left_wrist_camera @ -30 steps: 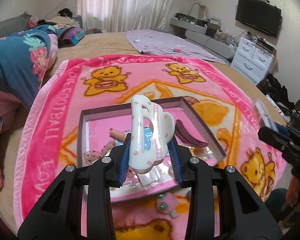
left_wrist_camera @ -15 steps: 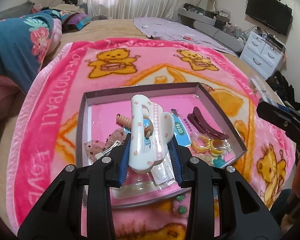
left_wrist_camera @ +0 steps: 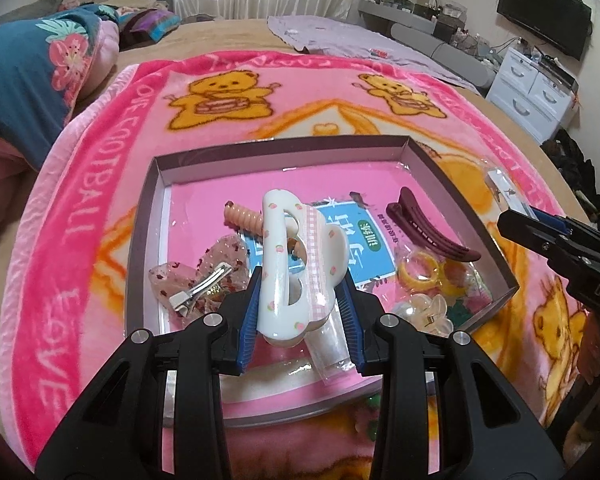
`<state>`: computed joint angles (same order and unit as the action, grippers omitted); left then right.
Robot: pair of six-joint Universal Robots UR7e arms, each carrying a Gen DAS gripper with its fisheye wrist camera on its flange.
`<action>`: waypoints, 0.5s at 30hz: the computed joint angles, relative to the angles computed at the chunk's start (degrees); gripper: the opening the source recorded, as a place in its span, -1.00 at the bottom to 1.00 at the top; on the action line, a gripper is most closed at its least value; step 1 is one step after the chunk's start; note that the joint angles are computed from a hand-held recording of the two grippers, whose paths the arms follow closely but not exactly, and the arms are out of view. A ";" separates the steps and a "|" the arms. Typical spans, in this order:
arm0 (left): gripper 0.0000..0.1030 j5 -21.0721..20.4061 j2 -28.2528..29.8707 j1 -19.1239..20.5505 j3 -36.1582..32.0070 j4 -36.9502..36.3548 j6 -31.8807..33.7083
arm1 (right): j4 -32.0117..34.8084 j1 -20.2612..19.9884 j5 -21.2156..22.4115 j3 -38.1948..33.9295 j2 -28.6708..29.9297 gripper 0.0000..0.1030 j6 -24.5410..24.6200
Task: Organize jewelry
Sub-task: 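Open both tools to release the claw clip and earring card in the box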
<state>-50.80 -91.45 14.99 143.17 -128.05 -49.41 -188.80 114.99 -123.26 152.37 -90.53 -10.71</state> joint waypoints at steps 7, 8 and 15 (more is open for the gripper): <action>-0.46 -0.66 0.87 0.38 0.45 -0.63 0.05 | 0.84 -2.21 1.27 0.22 0.79 -0.25 -0.42; -0.46 -0.72 0.87 0.39 0.54 -0.55 -0.01 | 0.96 -2.44 1.57 0.24 0.92 -0.25 -0.40; -0.40 -1.28 0.74 0.50 0.72 -0.45 -0.30 | -0.21 -3.18 1.57 0.21 3.45 -0.24 -0.40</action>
